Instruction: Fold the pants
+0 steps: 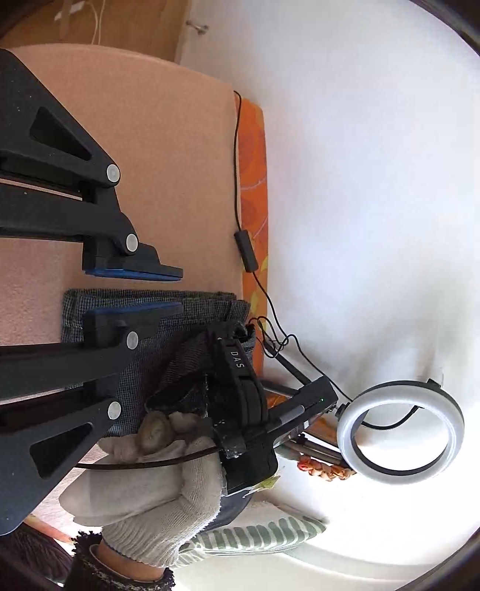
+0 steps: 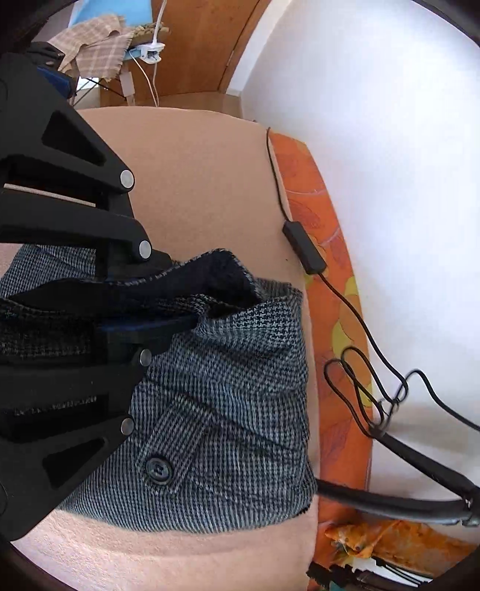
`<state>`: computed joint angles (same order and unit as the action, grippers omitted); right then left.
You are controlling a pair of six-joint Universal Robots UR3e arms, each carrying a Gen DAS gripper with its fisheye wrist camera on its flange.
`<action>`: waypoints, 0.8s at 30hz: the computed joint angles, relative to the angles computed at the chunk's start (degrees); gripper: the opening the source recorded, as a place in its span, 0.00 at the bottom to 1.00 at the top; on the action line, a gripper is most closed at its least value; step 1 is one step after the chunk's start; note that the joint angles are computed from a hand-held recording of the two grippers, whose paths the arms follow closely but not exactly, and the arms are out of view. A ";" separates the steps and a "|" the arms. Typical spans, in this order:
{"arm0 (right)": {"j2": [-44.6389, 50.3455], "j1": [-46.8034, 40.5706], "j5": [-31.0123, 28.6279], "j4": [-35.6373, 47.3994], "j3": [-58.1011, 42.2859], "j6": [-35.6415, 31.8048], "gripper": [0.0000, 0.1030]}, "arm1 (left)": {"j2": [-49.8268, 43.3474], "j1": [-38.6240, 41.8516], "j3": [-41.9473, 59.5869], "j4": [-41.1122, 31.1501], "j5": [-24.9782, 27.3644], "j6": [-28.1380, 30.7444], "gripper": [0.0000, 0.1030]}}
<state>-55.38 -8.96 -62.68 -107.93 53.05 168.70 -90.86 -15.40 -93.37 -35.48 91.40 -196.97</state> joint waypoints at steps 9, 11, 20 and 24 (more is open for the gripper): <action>-8.62 -4.28 16.25 6.28 5.88 -14.54 0.36 | 0.51 0.97 -0.80 0.55 -4.10 -2.41 0.17; -11.86 -7.62 19.68 10.78 7.50 -19.61 0.41 | 0.08 0.68 -0.71 1.31 -5.71 -3.14 0.42; -24.26 -22.42 18.71 12.81 24.95 -37.46 0.47 | -9.74 -2.56 5.29 0.61 -13.46 -4.36 0.43; -20.69 -25.29 18.98 10.59 25.11 -37.86 0.47 | -14.77 -5.44 9.68 -1.01 -9.52 -4.01 0.43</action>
